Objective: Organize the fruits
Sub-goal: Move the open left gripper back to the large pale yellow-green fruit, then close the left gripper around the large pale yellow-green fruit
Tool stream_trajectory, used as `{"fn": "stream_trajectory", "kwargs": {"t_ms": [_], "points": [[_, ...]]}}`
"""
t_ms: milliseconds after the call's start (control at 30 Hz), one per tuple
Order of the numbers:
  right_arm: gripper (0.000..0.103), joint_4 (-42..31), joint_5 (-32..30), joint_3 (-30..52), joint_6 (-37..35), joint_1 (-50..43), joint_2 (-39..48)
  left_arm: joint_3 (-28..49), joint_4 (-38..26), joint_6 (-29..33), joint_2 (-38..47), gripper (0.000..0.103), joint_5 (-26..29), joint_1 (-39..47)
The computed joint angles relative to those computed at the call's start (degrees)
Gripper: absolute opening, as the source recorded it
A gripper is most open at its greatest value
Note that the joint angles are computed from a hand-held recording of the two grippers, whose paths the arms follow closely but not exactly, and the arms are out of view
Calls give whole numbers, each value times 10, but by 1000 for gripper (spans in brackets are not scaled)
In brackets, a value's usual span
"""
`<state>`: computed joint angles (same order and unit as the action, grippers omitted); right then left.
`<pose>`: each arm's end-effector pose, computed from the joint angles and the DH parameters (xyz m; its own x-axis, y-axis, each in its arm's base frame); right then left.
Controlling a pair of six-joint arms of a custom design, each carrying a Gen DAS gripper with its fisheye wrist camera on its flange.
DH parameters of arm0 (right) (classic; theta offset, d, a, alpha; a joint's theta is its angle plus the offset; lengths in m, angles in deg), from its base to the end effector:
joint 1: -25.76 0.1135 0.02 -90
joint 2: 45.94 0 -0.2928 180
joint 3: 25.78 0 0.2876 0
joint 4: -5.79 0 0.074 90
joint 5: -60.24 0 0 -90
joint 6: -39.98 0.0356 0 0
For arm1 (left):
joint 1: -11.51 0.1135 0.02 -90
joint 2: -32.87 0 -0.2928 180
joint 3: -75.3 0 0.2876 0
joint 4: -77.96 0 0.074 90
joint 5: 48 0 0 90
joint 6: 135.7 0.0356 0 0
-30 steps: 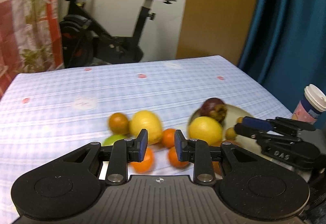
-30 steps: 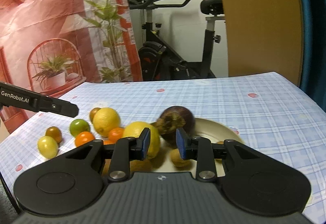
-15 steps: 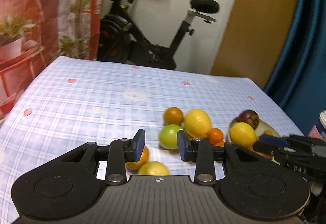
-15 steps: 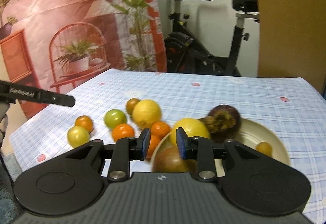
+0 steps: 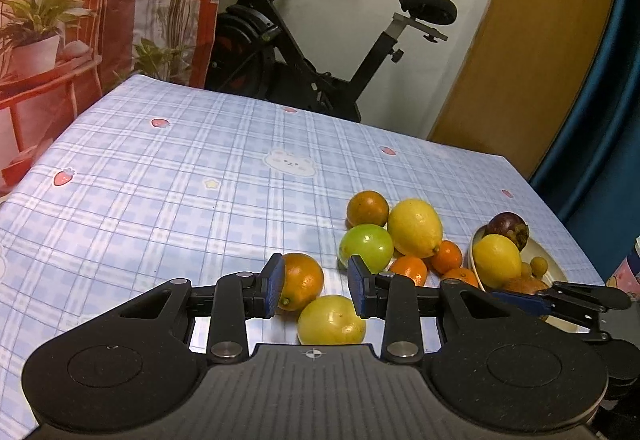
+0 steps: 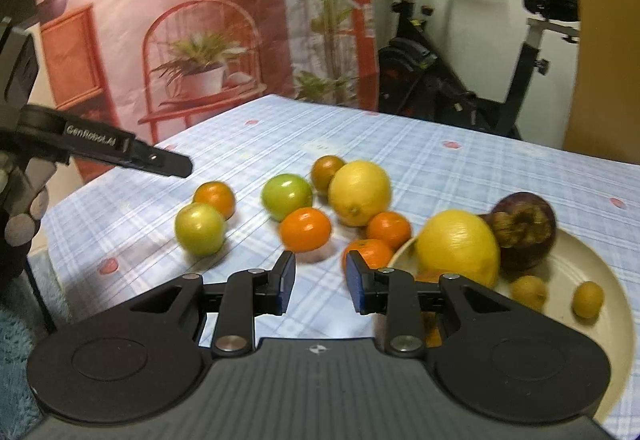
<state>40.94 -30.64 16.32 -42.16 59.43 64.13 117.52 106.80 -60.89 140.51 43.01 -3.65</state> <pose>0.2664 0.1781 0.0625 -0.5241 -0.1848 -0.8313 -0.4981 0.8583 0.1232 0.3052 -0.0833 0.0657 -0.6272 -0.1015 -0.7722 0.1148 0.9686 -0.2205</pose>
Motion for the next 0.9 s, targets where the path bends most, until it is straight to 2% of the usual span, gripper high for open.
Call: {"fn": "stream_trajectory", "kwargs": {"t_ms": [267,333,400,600,900], "points": [[32,-57,-57,72,-40,9,31,-1,-19,-13,-3,36,23,8],[34,-71,-73,95,-48,15,46,2,-25,-15,0,39,34,8],[38,-85,-83,115,-69,25,60,-1,-24,-16,2,51,49,10],[43,-118,-100,181,-136,53,106,8,-26,-19,27,52,68,10],[48,-130,-104,232,-114,53,151,34,-36,-27,67,52,86,20]]}}
